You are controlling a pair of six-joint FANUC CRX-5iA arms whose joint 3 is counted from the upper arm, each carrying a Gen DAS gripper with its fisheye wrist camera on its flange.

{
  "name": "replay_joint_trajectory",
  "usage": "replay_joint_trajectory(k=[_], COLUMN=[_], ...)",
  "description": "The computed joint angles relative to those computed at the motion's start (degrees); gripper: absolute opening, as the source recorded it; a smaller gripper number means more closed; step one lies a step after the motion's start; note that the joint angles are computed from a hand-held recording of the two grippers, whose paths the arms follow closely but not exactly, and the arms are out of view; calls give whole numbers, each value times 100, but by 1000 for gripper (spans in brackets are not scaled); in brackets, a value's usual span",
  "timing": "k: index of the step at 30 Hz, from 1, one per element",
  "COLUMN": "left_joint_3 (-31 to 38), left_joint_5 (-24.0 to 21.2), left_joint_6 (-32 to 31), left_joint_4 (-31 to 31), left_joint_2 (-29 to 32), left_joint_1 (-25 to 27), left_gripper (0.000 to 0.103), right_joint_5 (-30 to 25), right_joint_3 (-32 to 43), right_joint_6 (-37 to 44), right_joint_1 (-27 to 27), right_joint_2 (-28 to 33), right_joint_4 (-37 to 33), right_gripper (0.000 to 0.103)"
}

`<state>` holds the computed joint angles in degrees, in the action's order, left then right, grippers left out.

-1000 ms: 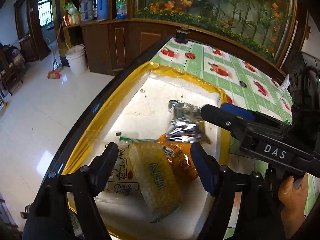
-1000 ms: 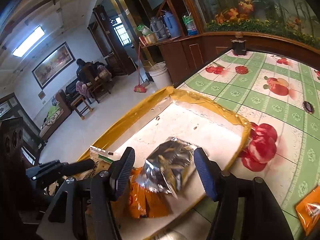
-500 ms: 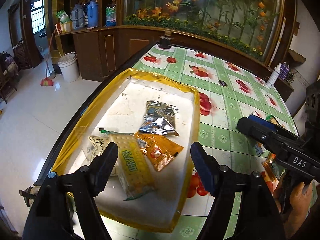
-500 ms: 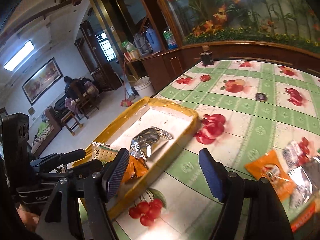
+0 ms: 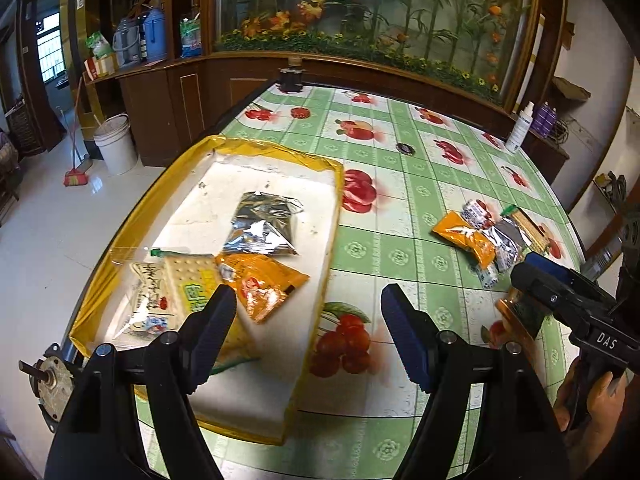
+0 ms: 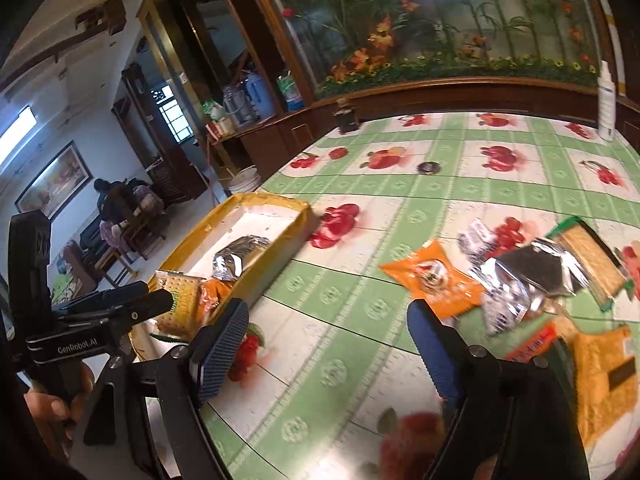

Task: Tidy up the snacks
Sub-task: 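Grasp the yellow biscuit pack with the right gripper while the left grasps the dark green packet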

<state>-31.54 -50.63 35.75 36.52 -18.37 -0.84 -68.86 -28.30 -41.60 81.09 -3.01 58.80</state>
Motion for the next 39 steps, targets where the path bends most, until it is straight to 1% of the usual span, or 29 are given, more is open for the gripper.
replay_joint_trajectory(k=[5,9,13,17,22,27,32,36,39], left_joint_3=[-48,-79,-15,103,250,309,404,533,633], left_joint_5=[-89,-173,-309,-361,-469,-630,-711,-570,-470], left_joint_6=[-34,-31,43,224,345,78,-401,-391,-275], left_joint_4=[-130,-224,-327,-415,-446,-308,-354,-567,-715], left_joint_2=[-30,-20,97,270,443,538,669,833,961], left_joint_1=[-319,-647,-963,-1232,-1484,-1851,-2432,-2876,-3126], left_gripper=[75,75,75,75,75,75,75,74,74], right_joint_5=[-788,-1429,-1941,-2158,-2334,-2634,-2809,-3091,-3337], right_joint_3=[-54,-120,-173,-289,-323,-330,-522,-722,-753], right_joint_6=[-209,-548,-922,-1327,-1488,-1551,-1801,-2395,-2661], right_joint_1=[558,1046,1487,1756,1911,2068,2274,2630,2829], right_joint_2=[-124,-230,-321,-430,-442,-502,-782,-1008,-1076], right_joint_4=[-437,-841,-1276,-1514,-1652,-1882,-2121,-2245,-2365], right_gripper=[85,86,86,86,87,87,88,88,88])
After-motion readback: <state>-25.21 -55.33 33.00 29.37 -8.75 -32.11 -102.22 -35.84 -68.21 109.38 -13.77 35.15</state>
